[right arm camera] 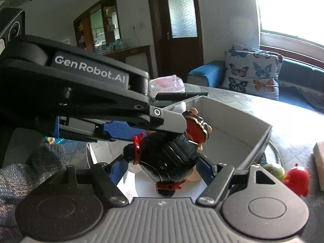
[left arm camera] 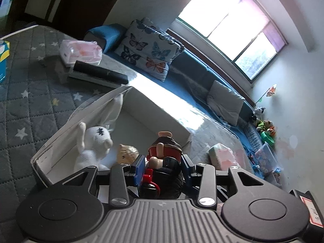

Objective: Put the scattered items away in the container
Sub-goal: 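Lower the figure into the grey box and open the left gripper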

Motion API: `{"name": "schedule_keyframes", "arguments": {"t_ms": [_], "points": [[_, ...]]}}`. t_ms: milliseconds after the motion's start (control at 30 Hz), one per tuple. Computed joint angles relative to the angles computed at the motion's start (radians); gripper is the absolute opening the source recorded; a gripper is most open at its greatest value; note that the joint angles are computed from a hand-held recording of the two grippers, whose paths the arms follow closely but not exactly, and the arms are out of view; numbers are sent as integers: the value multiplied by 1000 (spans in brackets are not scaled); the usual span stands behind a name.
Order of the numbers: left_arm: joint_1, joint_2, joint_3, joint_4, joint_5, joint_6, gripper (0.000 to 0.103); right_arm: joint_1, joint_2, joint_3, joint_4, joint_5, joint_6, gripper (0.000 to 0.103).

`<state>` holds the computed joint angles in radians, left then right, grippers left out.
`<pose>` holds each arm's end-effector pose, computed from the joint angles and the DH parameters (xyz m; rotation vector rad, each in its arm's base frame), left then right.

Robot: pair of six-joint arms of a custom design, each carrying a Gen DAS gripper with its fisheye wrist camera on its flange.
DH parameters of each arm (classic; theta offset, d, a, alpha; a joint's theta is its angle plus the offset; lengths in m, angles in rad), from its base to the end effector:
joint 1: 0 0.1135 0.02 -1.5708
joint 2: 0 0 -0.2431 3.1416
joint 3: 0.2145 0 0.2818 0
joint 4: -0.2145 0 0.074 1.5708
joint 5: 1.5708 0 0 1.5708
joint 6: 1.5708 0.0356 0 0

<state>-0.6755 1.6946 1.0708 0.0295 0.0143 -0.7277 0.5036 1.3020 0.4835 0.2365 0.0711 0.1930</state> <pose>0.3113 -0.2501 0.1812 -0.0509 2.2824 -0.7951 0.2455 0.1324 0.1276 -0.2944 2.1492 0.3265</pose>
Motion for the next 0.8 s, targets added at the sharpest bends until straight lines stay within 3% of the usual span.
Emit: {"name": "schedule_keyframes", "arguments": {"t_ms": [300, 800], "points": [[24, 30, 12, -28, 3, -35, 41, -40, 92, 34, 14, -112, -25, 75], [48, 98, 71, -93, -5, -96, 41, -129, 231, 172, -128, -328, -163, 75]]}}
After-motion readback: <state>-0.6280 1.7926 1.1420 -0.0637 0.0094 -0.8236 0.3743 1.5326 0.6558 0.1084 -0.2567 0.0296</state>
